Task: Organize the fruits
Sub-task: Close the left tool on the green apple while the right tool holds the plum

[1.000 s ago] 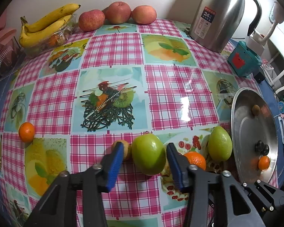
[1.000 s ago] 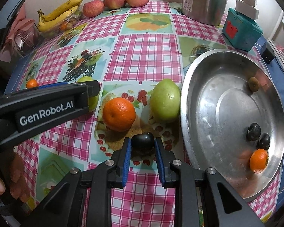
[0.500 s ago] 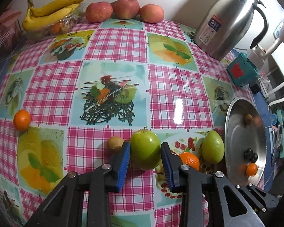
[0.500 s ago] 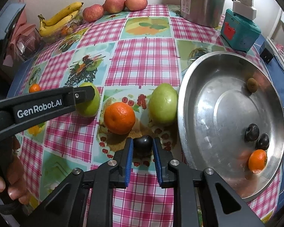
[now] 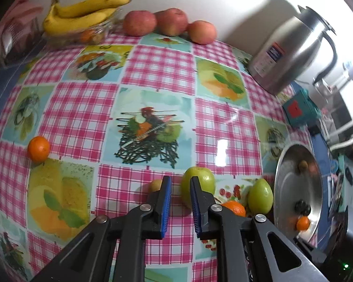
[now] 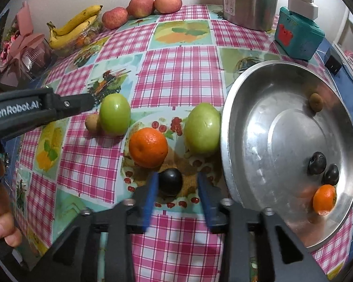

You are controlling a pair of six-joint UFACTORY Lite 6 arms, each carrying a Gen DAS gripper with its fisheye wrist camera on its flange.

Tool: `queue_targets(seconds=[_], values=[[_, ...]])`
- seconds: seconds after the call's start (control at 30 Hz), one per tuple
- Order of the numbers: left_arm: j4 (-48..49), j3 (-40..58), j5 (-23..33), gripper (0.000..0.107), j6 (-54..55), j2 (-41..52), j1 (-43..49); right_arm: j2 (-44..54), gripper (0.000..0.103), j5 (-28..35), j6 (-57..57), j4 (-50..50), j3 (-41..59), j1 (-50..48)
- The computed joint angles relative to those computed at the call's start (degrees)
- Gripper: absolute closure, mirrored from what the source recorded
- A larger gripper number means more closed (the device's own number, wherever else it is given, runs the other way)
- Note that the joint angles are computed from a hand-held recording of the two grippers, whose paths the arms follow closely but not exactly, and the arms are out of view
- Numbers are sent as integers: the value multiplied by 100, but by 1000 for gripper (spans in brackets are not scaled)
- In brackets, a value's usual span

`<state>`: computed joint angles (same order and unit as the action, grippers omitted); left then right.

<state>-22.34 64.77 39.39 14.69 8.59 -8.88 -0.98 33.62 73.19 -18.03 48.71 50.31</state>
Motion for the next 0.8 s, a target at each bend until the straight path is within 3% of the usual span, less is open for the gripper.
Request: queue_targets(seconds=[0.03,0.1,0.13,0.2,0.8], values=[[-108,15,37,86,64,45,73,8,64,-28,-26,29,-4,-12],[-200,29,52,72,102,89,124,-12,64,-115,-68,113,-44,-41],[-215,28,31,57,109,91,120,-13,64,-143,-92,137,-56,-52],[-337,34,-3,51,226,109,76,-9,64,-212,-166,209,-64,-68],[162,163,-339,51,-160,661,-788,174,64,-194,-511,376,12,-168]])
